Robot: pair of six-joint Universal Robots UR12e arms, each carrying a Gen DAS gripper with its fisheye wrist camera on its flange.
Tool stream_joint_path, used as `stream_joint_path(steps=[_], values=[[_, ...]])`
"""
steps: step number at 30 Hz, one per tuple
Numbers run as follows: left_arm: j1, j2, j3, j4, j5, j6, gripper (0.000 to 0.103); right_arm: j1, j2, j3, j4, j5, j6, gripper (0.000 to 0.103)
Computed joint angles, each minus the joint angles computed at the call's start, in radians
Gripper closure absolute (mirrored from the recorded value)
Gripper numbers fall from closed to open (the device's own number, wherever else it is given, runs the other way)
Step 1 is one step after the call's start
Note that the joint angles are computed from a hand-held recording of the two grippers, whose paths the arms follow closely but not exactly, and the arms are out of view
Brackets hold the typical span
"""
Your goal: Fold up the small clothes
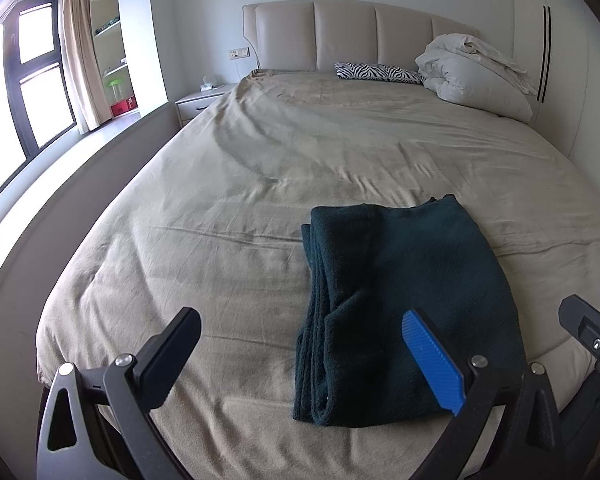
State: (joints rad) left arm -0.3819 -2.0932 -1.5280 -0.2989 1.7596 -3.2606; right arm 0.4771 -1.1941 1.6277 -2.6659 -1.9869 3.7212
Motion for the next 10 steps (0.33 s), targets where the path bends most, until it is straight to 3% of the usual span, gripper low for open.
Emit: stream_joint_path(steps=[10], values=[[0.01,0.015,-0.039,0.025,-0.015,0.001,0.0,-0.011,-0.004,0.004,0.008,0.025,-0.007,0.0]])
